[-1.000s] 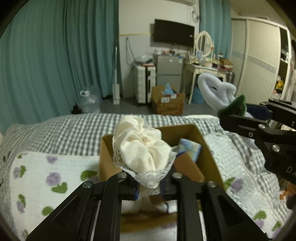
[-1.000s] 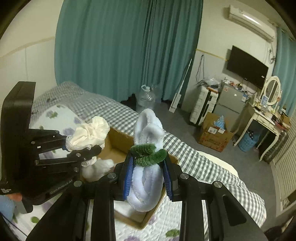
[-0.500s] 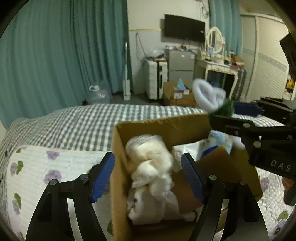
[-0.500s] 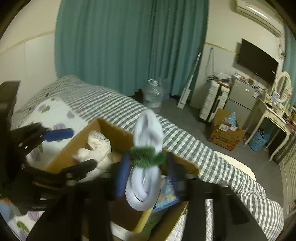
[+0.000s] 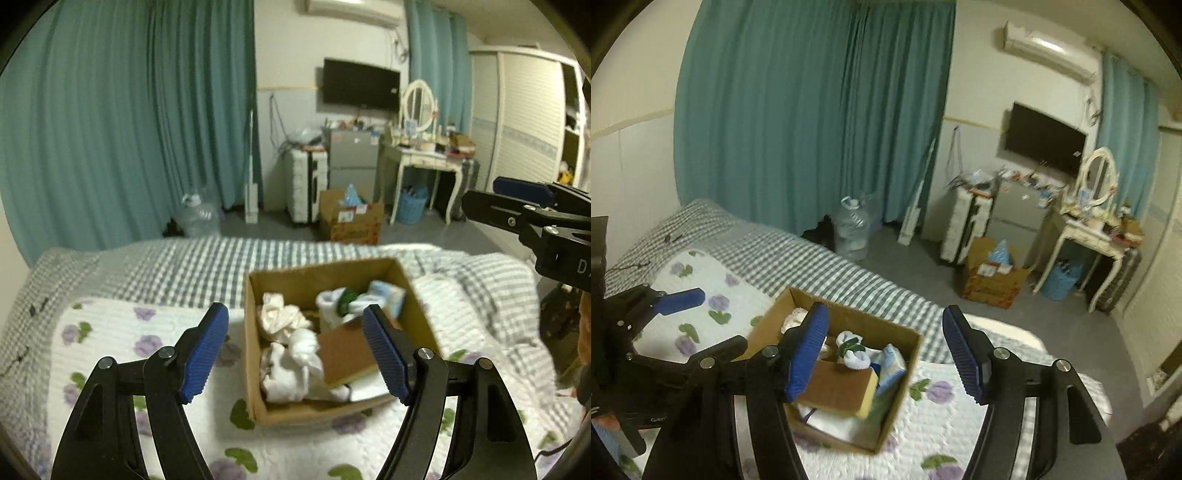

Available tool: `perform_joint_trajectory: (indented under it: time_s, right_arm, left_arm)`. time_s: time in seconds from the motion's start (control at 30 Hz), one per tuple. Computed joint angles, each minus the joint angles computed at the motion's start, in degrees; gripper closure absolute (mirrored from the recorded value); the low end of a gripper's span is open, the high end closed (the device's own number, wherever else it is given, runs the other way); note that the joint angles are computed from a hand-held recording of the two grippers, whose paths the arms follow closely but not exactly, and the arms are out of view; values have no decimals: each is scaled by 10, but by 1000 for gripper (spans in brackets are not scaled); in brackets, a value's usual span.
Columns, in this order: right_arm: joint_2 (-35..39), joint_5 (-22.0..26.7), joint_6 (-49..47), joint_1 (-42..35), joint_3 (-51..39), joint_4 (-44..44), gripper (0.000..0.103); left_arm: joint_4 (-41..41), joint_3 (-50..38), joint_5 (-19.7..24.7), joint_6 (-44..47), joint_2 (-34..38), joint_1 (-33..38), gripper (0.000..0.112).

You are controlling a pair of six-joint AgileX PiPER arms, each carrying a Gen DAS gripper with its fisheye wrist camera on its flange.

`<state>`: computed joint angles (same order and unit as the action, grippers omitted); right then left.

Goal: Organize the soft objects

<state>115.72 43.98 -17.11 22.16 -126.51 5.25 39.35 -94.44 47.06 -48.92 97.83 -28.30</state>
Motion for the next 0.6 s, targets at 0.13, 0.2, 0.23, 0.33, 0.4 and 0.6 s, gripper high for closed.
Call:
perform_joint_trajectory:
  time_s: [0.13,0.2,0.23,0.33,0.4,0.6]
  right_arm:
    - [-137,-44,71,21,136,-73,28]
    - [-205,-75,109,33,205,-113,20]
    - [-238,-88,141,43,237,-146,12]
    - [-316,-112,248,71,320,-251,0]
    - [-343,-131,286,74,355,-271,0]
    - [-381,-254,348,61,507,-276,0]
  left_arm:
    - [59,2,53,-33,-59,-62,36]
    - [98,2,88,-58,-83,-97,28]
    - [134,8,111,-85,-98,-124,19]
    - [213,43,139,-147,-136,-174,9]
    - [250,70,152,-182,-154,-199,9]
    - [315,186,144,-316,-182,-213,9]
